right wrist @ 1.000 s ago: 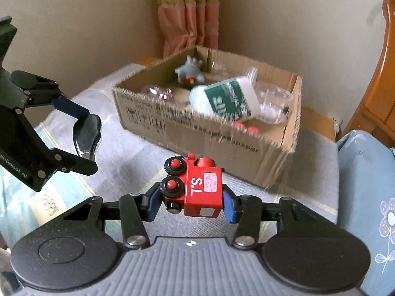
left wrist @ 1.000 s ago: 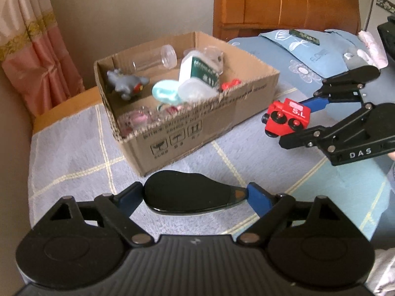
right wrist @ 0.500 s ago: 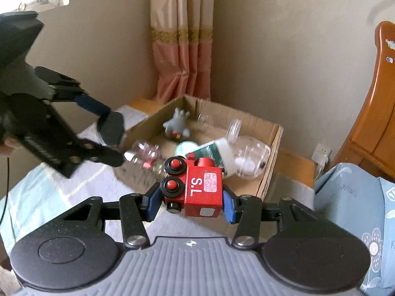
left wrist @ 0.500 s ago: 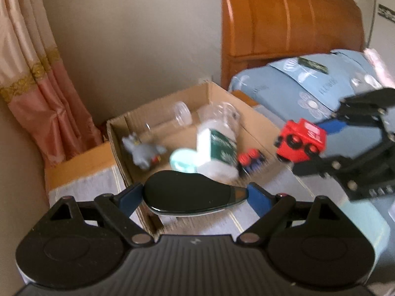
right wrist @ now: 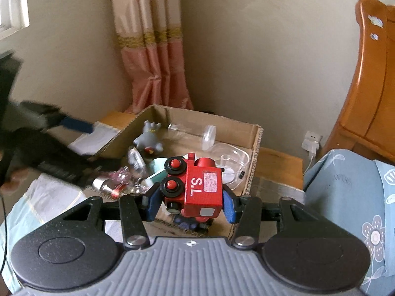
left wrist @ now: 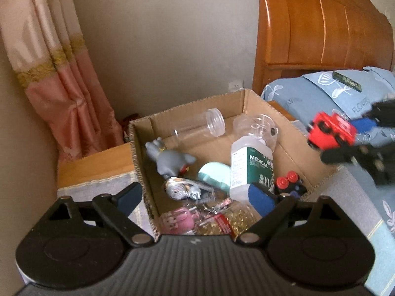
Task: Organize rigid objects
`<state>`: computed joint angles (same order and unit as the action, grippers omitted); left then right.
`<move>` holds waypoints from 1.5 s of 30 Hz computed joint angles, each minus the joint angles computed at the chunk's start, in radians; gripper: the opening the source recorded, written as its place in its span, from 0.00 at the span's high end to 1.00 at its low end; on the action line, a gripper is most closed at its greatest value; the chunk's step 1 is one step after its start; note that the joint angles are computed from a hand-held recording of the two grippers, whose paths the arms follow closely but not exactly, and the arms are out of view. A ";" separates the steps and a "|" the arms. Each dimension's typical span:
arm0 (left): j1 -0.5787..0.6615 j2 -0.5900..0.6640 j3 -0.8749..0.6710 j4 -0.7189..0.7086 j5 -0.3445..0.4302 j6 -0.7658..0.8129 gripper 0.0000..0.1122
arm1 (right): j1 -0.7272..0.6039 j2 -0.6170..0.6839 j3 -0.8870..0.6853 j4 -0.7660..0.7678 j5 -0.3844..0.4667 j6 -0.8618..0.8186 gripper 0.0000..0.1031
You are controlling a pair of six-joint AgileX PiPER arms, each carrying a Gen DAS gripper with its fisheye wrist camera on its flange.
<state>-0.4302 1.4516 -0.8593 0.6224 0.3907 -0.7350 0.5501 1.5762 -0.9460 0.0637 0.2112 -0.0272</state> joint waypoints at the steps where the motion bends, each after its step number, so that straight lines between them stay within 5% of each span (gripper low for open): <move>1: -0.015 -0.022 0.022 0.056 0.004 -0.054 0.11 | -0.004 0.014 -0.017 -0.012 0.009 0.016 0.47; 8: -0.130 -0.134 0.118 0.268 0.059 -0.285 0.10 | -0.008 0.144 -0.146 -0.235 0.050 0.322 0.45; 10: -0.163 -0.154 0.142 0.332 0.077 -0.359 0.09 | -0.013 0.170 -0.169 -0.245 0.055 0.361 0.27; 17: -0.248 -0.238 0.218 0.403 0.125 -0.511 0.09 | 0.012 0.130 -0.115 -0.364 0.062 0.532 0.14; 21: -0.345 -0.257 0.240 0.521 0.252 -0.693 0.09 | 0.065 0.053 -0.061 -0.556 0.107 0.769 0.01; 26: -0.507 -0.238 0.244 0.595 0.471 -0.847 0.09 | 0.172 -0.042 -0.004 -0.744 0.217 1.008 0.00; 31: -0.596 -0.258 0.242 0.493 0.530 -0.895 0.09 | 0.332 -0.092 0.074 -0.933 0.367 1.297 0.00; 37: -0.655 -0.210 0.208 0.305 0.625 -0.958 0.09 | 0.470 -0.130 0.212 -0.975 0.408 1.587 0.00; 45: -0.769 -0.240 0.200 0.227 0.756 -1.018 0.09 | 0.622 -0.166 0.241 -0.959 0.530 1.686 0.00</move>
